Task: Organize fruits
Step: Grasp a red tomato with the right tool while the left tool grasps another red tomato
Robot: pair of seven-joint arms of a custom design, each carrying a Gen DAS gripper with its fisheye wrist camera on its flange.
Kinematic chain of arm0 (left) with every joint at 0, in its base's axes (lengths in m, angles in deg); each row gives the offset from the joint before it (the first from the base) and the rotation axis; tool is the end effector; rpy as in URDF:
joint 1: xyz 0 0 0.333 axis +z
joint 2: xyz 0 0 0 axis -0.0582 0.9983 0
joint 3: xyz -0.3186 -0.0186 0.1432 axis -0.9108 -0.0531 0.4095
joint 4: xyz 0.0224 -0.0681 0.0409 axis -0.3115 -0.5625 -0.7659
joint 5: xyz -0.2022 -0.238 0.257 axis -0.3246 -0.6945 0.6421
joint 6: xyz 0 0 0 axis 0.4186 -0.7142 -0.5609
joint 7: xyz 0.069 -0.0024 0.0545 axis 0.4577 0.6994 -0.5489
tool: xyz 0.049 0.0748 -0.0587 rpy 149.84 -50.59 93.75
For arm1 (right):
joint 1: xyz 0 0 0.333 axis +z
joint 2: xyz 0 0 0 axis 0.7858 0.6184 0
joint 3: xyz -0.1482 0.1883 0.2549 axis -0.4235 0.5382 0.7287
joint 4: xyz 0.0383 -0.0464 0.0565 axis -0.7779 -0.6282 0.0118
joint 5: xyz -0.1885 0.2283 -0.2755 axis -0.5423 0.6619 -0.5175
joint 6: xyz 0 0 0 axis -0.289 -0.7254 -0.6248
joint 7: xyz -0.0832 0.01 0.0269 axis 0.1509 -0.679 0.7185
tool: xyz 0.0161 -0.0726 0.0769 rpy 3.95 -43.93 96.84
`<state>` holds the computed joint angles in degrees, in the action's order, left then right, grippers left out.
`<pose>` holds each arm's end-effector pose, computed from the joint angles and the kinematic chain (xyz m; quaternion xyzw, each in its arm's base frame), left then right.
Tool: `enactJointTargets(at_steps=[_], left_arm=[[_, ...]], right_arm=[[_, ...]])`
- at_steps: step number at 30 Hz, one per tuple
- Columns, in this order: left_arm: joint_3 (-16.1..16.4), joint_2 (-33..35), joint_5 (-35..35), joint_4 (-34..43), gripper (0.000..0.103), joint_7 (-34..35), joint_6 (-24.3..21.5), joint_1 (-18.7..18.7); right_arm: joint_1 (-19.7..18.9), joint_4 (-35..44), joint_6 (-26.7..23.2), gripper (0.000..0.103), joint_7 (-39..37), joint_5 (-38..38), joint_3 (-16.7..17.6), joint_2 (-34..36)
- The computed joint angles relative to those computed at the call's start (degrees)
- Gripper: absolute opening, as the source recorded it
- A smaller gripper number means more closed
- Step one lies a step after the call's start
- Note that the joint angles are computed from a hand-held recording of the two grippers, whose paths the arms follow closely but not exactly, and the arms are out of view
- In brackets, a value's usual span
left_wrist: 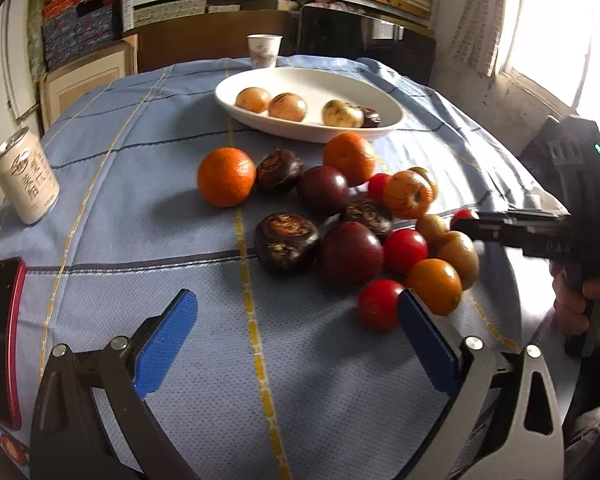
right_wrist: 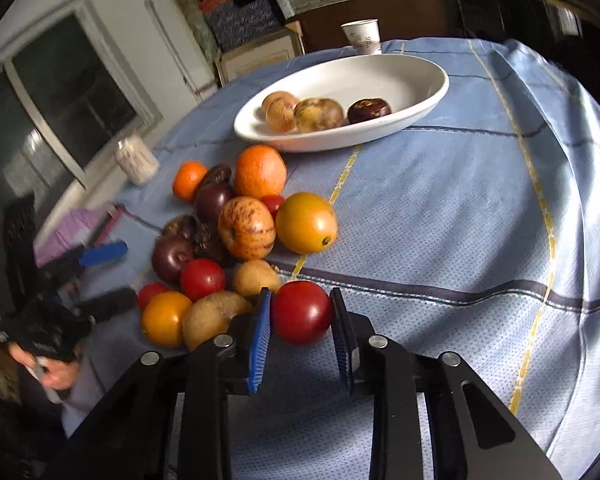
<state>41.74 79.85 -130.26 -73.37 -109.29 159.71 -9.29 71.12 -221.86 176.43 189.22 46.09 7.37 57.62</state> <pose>0.5466 -0.1396 0.3073 -0.4332 0.8301 -0.3292 0.1220 0.4660 0.2470 0.2985 -0.6395 0.6724 -0.0845 0.3630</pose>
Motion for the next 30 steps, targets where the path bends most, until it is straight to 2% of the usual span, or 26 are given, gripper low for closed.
enactJointTargets(at_steps=[2,4,5,7,10,15,17,19,24,30], left_arm=[[-0.26,-0.58,-0.99,-0.42,0.097,2.62,-1.21,0.16],[-0.19,-1.09,-0.82,-0.92,0.092,4.27,-2.5,-0.11],[-0.06,-1.18,0.02,-1.11,0.084,4.28,-2.93,-0.35],[0.06,-0.95,3.23,-1.36,0.078,2.35,-3.11,-0.89],[-0.17,-0.9,3.95,-1.32,0.074,1.73,-4.04,-0.42],[-0.03,-0.48,7.7,-0.99,0.054,-2.49,-7.02,0.49],[-0.21,-0.48,8.25,-0.93,0.05,-2.89,-8.61,1.12],[-0.47,-0.42,8.22,-0.91,0.05,-2.65,-8.37,1.17],[-0.21,-0.53,9.69,-0.82,0.039,-3.91,-11.82,1.99],[0.07,0.14,13.2,-0.21,0.037,-7.95,-13.14,1.87]], right_arm=[[-4.31,-0.52,2.4,0.029,4.25,-4.38,2.68,0.63],[-5.9,-0.83,3.8,0.029,7.14,-6.8,3.22,1.0],[-6.16,-0.91,4.15,0.029,8.17,-7.46,3.17,1.12],[-5.82,-0.82,4.07,0.029,8.98,-8.04,2.67,1.18],[-5.05,-0.52,3.54,0.03,9.03,-8.2,1.93,1.16],[-4.7,-0.5,3.19,0.03,9.25,-8.14,1.55,1.09],[-4.73,-0.45,3.07,0.031,9.44,-8.19,1.53,1.13],[-4.53,-0.36,2.88,0.031,9.3,-8.05,1.41,1.14],[-4.35,-0.38,2.72,0.031,9.07,-7.79,1.33,1.09],[-4.31,-0.42,2.84,0.031,8.85,-7.68,1.29,1.11]])
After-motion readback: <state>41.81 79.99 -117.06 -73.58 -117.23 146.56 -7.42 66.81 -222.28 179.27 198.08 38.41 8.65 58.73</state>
